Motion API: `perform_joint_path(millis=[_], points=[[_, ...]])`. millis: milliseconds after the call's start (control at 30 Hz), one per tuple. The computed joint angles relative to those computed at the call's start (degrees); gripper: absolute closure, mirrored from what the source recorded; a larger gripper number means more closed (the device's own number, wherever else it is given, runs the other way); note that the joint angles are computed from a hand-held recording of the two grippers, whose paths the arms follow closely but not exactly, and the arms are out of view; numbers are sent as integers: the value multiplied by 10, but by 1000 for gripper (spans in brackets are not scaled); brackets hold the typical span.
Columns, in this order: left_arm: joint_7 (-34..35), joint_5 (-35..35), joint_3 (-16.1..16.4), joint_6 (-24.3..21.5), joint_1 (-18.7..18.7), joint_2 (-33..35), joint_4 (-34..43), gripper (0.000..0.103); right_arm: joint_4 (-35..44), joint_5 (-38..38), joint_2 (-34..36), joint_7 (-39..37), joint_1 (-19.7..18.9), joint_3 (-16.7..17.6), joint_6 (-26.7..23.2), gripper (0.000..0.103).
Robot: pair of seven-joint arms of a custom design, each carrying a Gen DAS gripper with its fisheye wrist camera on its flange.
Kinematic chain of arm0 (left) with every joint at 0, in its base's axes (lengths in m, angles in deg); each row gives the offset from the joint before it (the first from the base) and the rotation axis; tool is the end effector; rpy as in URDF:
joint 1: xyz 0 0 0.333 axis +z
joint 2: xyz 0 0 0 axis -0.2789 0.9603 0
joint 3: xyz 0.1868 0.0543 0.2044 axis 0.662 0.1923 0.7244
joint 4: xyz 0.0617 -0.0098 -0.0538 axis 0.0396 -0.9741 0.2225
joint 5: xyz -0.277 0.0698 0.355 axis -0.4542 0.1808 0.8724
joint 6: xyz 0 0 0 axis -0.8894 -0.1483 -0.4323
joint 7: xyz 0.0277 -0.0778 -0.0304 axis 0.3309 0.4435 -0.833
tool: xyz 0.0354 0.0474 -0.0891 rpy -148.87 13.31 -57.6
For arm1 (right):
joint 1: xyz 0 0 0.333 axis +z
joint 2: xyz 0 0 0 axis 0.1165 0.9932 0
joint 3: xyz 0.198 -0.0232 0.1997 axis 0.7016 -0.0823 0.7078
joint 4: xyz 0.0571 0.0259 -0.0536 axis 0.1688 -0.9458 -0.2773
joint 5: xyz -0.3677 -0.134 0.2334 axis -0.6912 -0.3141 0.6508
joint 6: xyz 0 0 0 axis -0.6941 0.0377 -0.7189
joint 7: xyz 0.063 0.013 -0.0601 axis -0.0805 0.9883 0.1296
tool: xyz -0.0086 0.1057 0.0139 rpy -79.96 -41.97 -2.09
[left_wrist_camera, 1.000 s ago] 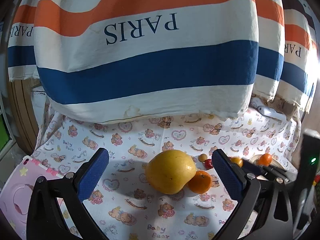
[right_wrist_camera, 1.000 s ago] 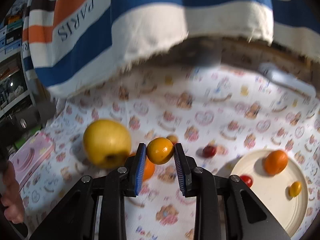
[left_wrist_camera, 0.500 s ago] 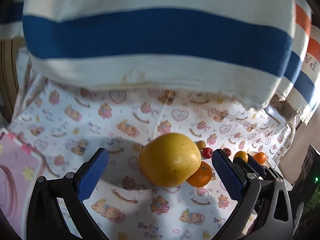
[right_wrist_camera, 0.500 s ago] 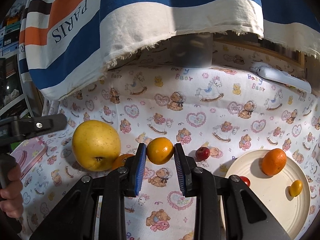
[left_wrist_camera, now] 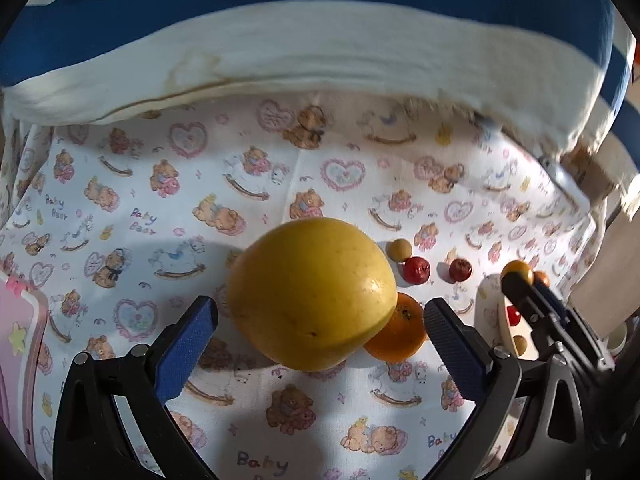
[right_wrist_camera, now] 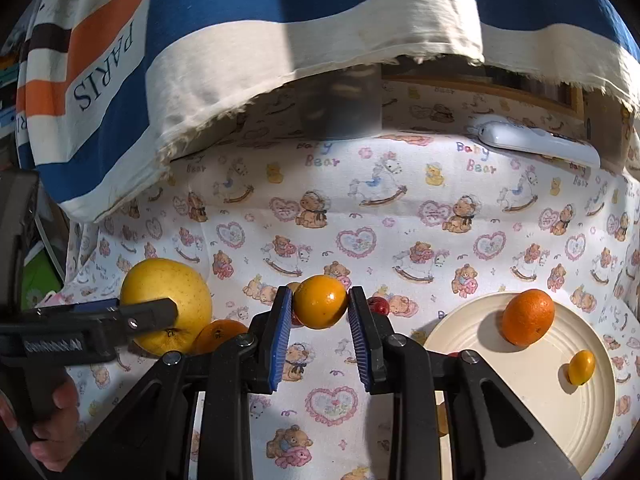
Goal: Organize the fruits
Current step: 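Grasp the large yellow fruit with the left tool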
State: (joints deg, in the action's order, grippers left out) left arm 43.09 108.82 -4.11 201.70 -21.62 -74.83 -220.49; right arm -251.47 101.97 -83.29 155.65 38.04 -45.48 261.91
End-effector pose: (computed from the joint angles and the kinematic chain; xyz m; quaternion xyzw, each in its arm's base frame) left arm 0.4281 -0.2430 0.4169 -0.7272 0.5667 -0.3290 0.2045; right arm 0.4474 0.0609 0.4208 -0.6801 0.5549 -0.2312 0.4196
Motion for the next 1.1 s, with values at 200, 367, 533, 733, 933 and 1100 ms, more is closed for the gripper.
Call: perform_joint_path(millis=[200, 367, 533, 733, 933, 1100], points=[[-31, 47, -32, -38, 31, 26, 40, 1, 2, 6, 4, 5, -9, 5, -13, 73], [-65, 85, -26, -44, 34, 45, 50, 1, 3, 16, 7, 2, -12, 11, -18, 73], [-97, 122, -22, -21, 44, 68, 55, 1, 4, 20, 7, -7, -9, 10, -19, 73], [-107, 150, -19, -17, 43, 86, 61, 1, 9, 31, 10, -17, -5, 6, -29, 73], [-149, 204, -31, -23, 52, 81, 62, 10, 11, 39, 13, -21, -12, 18, -28, 73], [-182, 237, -37, -14, 55, 48, 42, 11, 9, 42, 10, -26, -10, 14, -26, 73]])
